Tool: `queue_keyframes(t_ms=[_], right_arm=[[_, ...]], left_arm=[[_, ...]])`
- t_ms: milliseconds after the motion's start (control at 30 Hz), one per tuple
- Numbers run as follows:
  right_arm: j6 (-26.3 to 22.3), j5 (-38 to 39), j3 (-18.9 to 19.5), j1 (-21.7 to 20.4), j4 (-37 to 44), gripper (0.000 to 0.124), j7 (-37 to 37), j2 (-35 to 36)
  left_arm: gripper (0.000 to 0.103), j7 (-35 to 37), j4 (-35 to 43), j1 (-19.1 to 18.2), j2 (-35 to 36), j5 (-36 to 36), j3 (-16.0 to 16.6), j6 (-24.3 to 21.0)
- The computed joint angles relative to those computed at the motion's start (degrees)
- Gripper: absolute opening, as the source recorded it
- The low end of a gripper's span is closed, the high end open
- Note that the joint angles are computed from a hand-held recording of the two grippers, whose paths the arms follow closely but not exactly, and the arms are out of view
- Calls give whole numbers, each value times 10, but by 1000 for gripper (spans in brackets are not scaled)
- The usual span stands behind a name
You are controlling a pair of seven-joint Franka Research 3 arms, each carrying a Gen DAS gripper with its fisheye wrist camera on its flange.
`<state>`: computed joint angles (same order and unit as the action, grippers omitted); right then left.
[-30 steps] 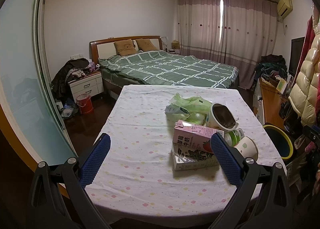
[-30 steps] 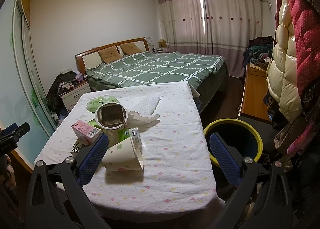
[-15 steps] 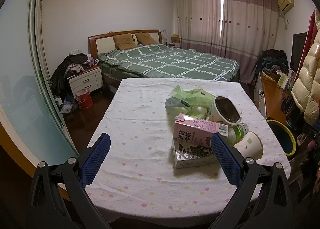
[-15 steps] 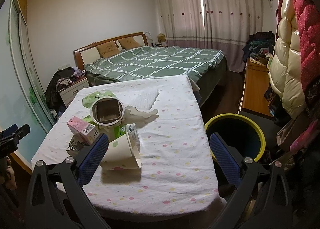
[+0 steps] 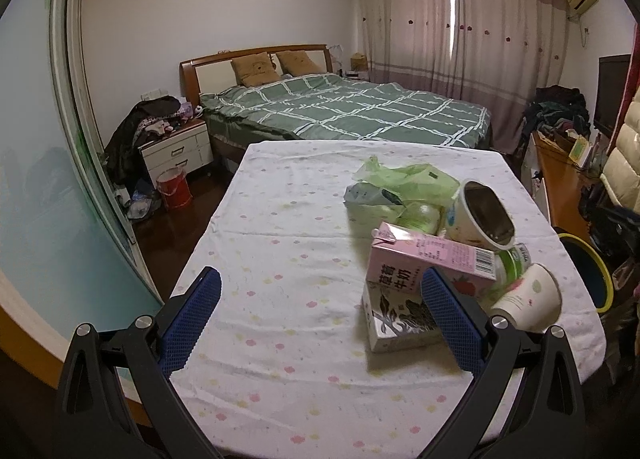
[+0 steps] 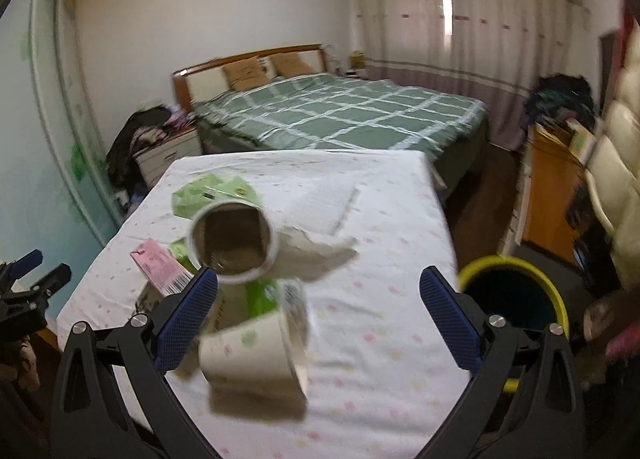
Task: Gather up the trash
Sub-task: 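Reach the right tool to the green plastic bag and grasp it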
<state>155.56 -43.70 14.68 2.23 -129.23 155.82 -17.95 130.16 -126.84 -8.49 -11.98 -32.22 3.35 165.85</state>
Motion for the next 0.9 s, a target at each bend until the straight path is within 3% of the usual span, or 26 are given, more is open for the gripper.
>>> queue_keyframes(t_ms=[167, 233, 300, 467, 900], right_arm=[[38, 78, -45, 41, 99, 96, -131, 99], [36, 148, -65, 70, 153, 96, -225, 147], [21, 202, -76, 94, 205, 88, -308, 190], [-73, 288, -81, 134, 350, 70, -468, 301], [-281, 316, -158, 220, 654, 68, -573, 510]], left_arm=[[99, -4, 31, 11, 36, 3, -10, -3], [99, -2, 40, 18, 46, 1, -17, -3], [99, -4, 49, 27, 57, 3, -25, -2], [99, -13, 72, 52, 81, 9, -44, -10], [99, -7, 104, 92, 117, -2, -74, -30]])
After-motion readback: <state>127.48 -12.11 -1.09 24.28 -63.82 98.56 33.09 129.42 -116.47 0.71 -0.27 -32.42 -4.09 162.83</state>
